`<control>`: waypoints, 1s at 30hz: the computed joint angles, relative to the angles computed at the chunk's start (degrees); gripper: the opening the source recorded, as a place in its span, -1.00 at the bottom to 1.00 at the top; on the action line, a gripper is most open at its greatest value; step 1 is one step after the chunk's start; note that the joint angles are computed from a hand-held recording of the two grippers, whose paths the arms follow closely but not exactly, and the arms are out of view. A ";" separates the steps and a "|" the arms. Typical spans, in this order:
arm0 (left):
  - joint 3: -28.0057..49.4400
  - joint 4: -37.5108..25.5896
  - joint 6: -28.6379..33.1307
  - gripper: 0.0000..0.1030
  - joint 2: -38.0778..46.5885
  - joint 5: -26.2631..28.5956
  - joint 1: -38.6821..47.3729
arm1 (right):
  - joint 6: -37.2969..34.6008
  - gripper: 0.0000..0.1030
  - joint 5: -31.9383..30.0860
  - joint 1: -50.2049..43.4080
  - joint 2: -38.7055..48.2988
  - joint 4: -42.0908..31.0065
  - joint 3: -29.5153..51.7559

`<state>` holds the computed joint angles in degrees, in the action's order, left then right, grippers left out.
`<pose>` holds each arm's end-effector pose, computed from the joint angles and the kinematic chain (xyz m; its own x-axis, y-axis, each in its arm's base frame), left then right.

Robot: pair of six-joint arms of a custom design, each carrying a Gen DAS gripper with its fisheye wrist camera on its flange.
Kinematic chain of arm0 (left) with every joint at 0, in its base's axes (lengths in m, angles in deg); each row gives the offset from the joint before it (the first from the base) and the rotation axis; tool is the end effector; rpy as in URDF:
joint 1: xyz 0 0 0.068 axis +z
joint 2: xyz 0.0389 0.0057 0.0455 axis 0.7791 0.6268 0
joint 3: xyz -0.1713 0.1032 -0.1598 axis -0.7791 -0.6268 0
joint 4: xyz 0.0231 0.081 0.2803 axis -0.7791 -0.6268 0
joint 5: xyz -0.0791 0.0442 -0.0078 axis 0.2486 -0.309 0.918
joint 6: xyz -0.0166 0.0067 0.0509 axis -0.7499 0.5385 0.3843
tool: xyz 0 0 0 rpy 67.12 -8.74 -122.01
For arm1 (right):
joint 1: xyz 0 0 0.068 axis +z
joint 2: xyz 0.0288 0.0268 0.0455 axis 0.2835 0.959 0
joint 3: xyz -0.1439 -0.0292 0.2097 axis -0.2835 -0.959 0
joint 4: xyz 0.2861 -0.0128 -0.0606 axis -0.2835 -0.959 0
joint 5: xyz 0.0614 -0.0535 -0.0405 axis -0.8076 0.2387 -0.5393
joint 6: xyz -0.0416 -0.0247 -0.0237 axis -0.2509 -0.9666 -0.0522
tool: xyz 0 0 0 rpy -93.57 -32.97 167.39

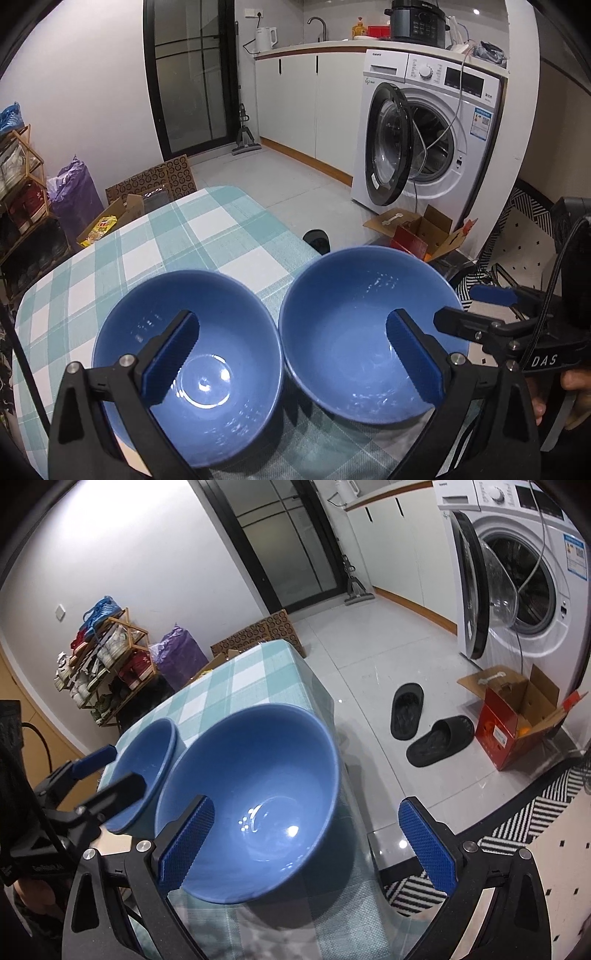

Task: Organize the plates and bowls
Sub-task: 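Move both grippers to the rim of a blue bowl, then close both grippers on the rim of the blue bowl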

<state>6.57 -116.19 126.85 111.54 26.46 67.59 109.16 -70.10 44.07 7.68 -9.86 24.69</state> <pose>0.2627 0.0531 0.2302 -0.4845 0.4832 -0.7293 0.7199 0.6938 -0.0186 0.2459 0.1173 0.2789 -0.6904 0.3838 -0.6132 0.2614 0.9228 0.2831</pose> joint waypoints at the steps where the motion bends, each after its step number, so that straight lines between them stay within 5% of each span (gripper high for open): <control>1: -0.04 0.28 -0.13 0.96 0.06 0.33 -0.16 | -0.07 0.98 -0.39 -0.32 -0.10 0.20 -0.32; 8: -0.04 1.56 -0.87 0.80 1.09 -0.20 -1.64 | -0.80 0.87 -2.07 -1.43 1.20 1.00 -1.37; 24: -1.00 -0.32 1.75 0.66 0.73 -0.35 -1.69 | -1.61 -0.21 -1.68 -2.02 1.92 -1.12 -1.82; 30: -1.45 -2.10 3.87 0.66 -0.07 0.42 -0.68 | -1.15 -0.42 -2.37 -3.29 1.18 -1.72 -2.54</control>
